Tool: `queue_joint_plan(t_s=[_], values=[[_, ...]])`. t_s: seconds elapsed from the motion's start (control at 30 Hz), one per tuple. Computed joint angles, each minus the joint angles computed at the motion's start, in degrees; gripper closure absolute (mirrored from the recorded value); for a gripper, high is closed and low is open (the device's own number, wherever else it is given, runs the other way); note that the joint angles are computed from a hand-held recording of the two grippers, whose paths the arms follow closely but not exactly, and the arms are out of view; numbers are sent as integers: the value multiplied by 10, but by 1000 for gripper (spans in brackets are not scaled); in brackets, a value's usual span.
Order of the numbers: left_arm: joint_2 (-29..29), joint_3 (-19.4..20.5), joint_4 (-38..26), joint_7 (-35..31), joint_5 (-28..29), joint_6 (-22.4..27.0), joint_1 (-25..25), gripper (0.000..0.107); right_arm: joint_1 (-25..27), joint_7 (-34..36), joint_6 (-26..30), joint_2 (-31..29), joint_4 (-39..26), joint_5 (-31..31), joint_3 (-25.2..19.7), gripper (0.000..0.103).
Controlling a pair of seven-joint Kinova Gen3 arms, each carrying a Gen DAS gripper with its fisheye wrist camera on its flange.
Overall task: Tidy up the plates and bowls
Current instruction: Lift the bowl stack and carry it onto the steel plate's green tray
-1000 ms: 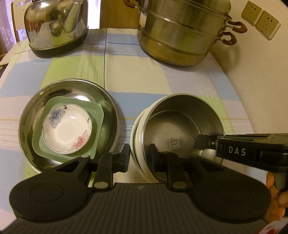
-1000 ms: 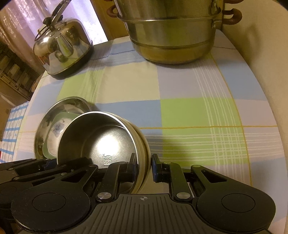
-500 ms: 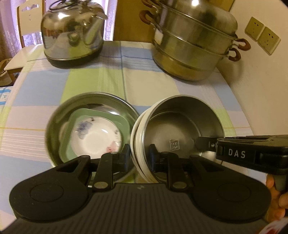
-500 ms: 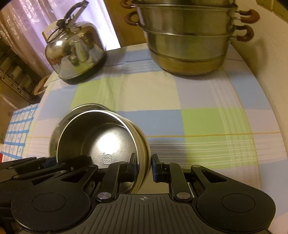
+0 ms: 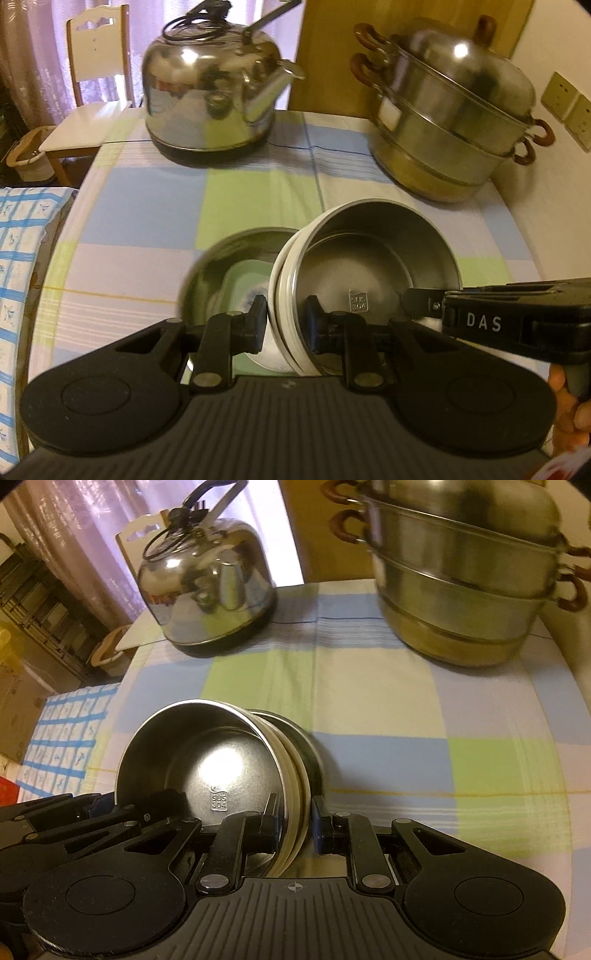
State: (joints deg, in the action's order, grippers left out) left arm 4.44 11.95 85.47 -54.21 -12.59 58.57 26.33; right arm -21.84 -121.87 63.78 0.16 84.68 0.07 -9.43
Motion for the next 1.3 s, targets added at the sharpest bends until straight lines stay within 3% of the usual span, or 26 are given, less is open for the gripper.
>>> queue_joint_plan(t_s=[0.7, 1.3], values=[[46, -27, 9, -54, 56, 0, -38, 88, -19, 11, 14, 100, -45, -18, 14, 87], [68, -35, -1, -64, 71, 11, -40, 88, -16, 18, 19, 124, -51, -32, 20, 88]])
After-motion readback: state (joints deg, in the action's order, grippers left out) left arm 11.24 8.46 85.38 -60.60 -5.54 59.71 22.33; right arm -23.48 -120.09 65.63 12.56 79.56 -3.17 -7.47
